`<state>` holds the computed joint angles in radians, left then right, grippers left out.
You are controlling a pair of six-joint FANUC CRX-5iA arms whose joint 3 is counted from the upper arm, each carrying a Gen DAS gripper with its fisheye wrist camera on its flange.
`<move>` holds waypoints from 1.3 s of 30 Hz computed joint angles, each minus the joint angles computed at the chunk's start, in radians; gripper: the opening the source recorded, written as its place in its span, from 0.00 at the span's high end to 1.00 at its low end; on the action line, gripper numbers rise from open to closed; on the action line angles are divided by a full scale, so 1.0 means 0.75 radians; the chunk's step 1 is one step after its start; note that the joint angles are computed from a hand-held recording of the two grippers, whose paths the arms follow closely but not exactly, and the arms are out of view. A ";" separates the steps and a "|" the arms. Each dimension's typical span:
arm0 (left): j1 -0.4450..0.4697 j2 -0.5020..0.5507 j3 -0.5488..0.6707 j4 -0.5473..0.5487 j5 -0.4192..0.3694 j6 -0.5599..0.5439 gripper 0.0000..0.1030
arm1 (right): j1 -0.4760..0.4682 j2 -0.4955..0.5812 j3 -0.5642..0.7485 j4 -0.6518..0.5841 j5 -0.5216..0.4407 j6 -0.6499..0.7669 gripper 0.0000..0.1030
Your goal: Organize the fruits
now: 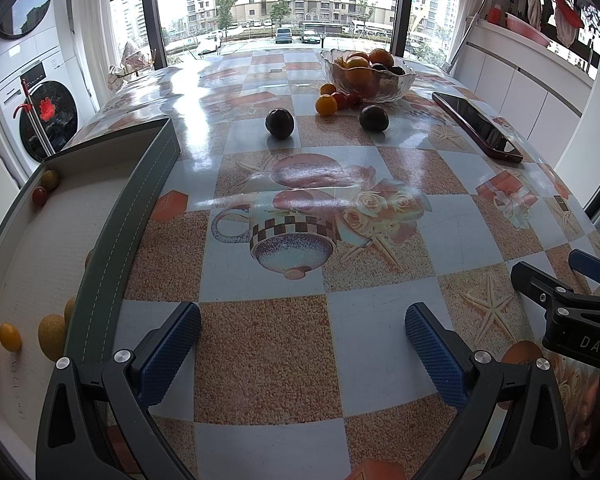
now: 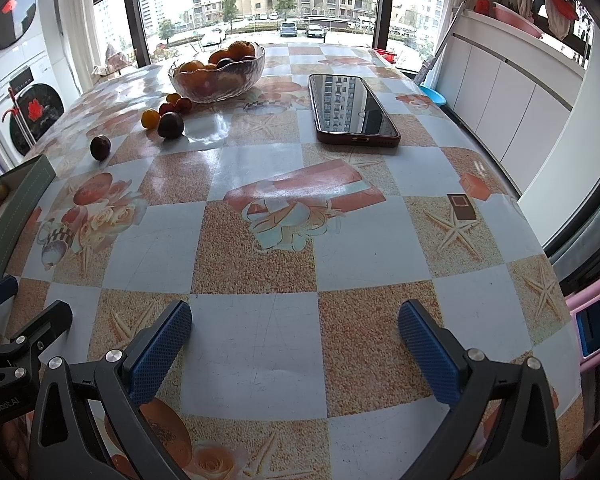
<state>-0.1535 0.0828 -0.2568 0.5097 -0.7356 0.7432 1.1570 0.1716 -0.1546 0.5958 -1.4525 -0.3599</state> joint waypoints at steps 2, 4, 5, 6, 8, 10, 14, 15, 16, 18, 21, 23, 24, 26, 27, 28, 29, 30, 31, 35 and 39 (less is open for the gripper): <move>0.000 0.000 0.000 0.000 0.000 0.000 0.00 | -0.015 -0.004 0.020 -0.034 0.004 0.034 0.00; -0.001 -0.001 -0.001 0.000 0.001 0.001 0.00 | -0.050 -0.010 0.062 -0.104 0.016 0.083 0.00; -0.001 -0.003 -0.002 -0.001 0.001 0.002 0.00 | -0.058 -0.018 0.060 -0.108 0.039 0.089 0.00; 0.000 0.000 0.000 0.000 0.000 0.000 0.00 | -0.067 -0.041 0.038 -0.092 0.102 0.086 0.00; 0.000 0.001 0.001 0.000 0.000 0.000 0.00 | -0.098 -0.069 0.014 -0.067 0.212 0.101 0.00; 0.000 0.001 0.002 -0.001 -0.001 0.002 0.00 | -0.146 -0.052 0.046 -0.072 0.261 0.172 0.00; -0.006 0.027 0.083 -0.095 -0.088 0.114 0.01 | -0.247 0.014 0.135 -0.063 0.329 0.323 0.01; 0.001 0.046 0.112 -0.068 -0.131 0.114 0.01 | -0.275 0.035 0.161 -0.063 0.349 0.363 0.01; 0.008 0.053 0.122 -0.031 -0.148 0.101 0.01 | -0.300 0.055 0.181 -0.058 0.369 0.391 0.01; 0.014 0.066 0.153 0.021 -0.143 0.089 0.01 | -0.339 0.092 0.218 -0.055 0.389 0.436 0.08; 0.008 0.106 0.246 -0.005 -0.136 0.127 0.01 | -0.386 0.144 0.272 -0.062 0.424 0.494 0.14; 0.008 0.151 0.320 -0.013 -0.146 0.163 0.01 | -0.411 0.183 0.311 -0.059 0.430 0.525 0.20; 0.006 0.172 0.355 -0.024 -0.145 0.184 0.01 | -0.421 0.196 0.327 -0.062 0.430 0.540 0.24; -0.003 0.222 0.430 -0.058 -0.146 0.221 0.01 | -0.434 0.226 0.350 -0.045 0.428 0.556 0.29; -0.011 0.253 0.475 -0.083 -0.148 0.238 0.01 | -0.439 0.243 0.368 -0.036 0.419 0.571 0.35; -0.019 0.271 0.503 -0.104 -0.147 0.251 0.01 | -0.444 0.252 0.376 -0.029 0.416 0.579 0.39; -0.027 0.289 0.531 -0.128 -0.148 0.266 0.01 | -0.448 0.260 0.382 -0.018 0.410 0.590 0.53; -0.037 0.309 0.558 -0.149 -0.151 0.279 0.01 | -0.450 0.250 0.366 -0.011 0.434 0.592 0.64; -0.046 0.327 0.584 -0.166 -0.155 0.288 0.01 | -0.457 0.219 0.326 -0.016 0.506 0.588 0.69; -0.078 0.385 0.656 -0.208 -0.158 0.309 0.01 | -0.433 0.161 0.245 0.024 0.525 0.527 0.71; -0.112 0.474 0.771 -0.262 -0.221 0.375 0.16 | -0.404 0.057 0.115 0.037 0.588 0.407 0.71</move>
<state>-0.2373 0.4385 0.3213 0.3132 -0.9016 1.0248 0.8538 0.2145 -0.0686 0.6238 -1.0112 -0.0545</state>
